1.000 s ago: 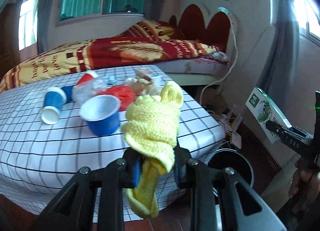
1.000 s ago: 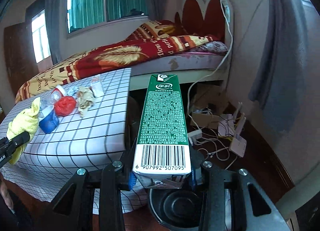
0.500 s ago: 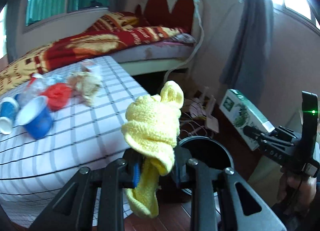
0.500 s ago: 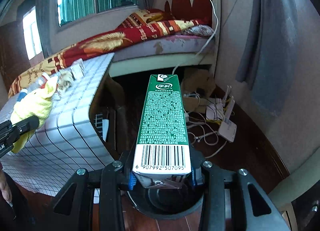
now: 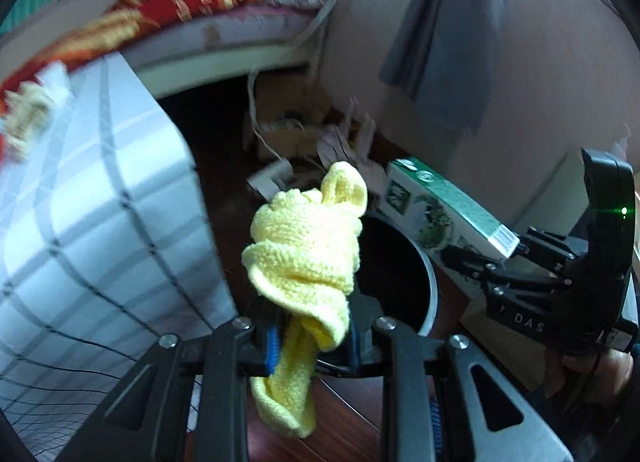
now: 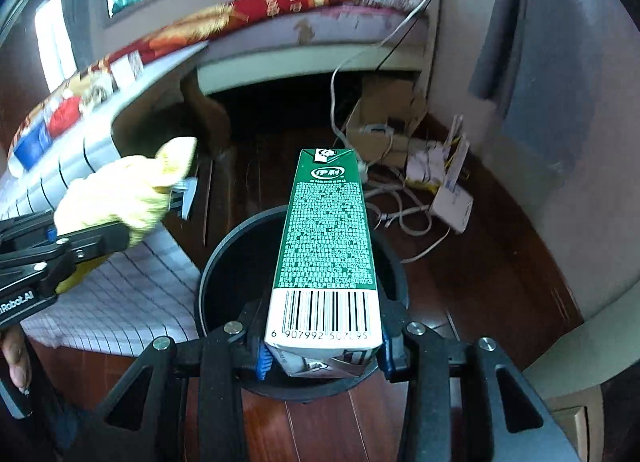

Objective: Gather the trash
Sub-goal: 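Carry the yellow cloth and green carton over the black bin and release both, then withdraw both grippers from the bin back toward the table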

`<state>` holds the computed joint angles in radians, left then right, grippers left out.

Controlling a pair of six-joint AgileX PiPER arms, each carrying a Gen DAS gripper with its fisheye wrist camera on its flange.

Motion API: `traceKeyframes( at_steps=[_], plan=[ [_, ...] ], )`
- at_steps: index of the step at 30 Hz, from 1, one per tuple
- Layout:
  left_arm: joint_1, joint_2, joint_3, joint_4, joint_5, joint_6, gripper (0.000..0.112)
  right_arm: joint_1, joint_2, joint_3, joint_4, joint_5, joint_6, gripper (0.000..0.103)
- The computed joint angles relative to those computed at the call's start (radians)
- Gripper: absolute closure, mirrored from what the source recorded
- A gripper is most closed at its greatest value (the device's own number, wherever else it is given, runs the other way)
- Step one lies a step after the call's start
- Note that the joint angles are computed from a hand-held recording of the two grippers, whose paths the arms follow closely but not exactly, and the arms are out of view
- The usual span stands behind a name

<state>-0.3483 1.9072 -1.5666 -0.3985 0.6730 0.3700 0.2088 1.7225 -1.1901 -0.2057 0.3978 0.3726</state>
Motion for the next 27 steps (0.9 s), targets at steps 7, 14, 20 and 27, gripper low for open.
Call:
traceKeyframes(
  at_steps=[7,14,20,27],
  plan=[
    [-0.006,0.159,-0.144,-0.077,0.140,0.030,0.073,-0.015,0.126,-0.079,0.156,0.038,-0.223,0.060],
    [-0.016,0.162,-0.127,0.112,0.093,-0.165,0.026,-0.034,0.183,-0.110,-0.076,0.087,0.033,0.002],
    [-0.037,0.107,-0.030,0.252,-0.016,-0.280,0.017,-0.021,0.157,-0.083,-0.163,0.100,0.162,0.000],
    [-0.046,0.084,0.001,0.328,-0.043,-0.325,0.013,-0.003,0.151,-0.094,-0.181,0.102,0.180,0.000]
  ],
)
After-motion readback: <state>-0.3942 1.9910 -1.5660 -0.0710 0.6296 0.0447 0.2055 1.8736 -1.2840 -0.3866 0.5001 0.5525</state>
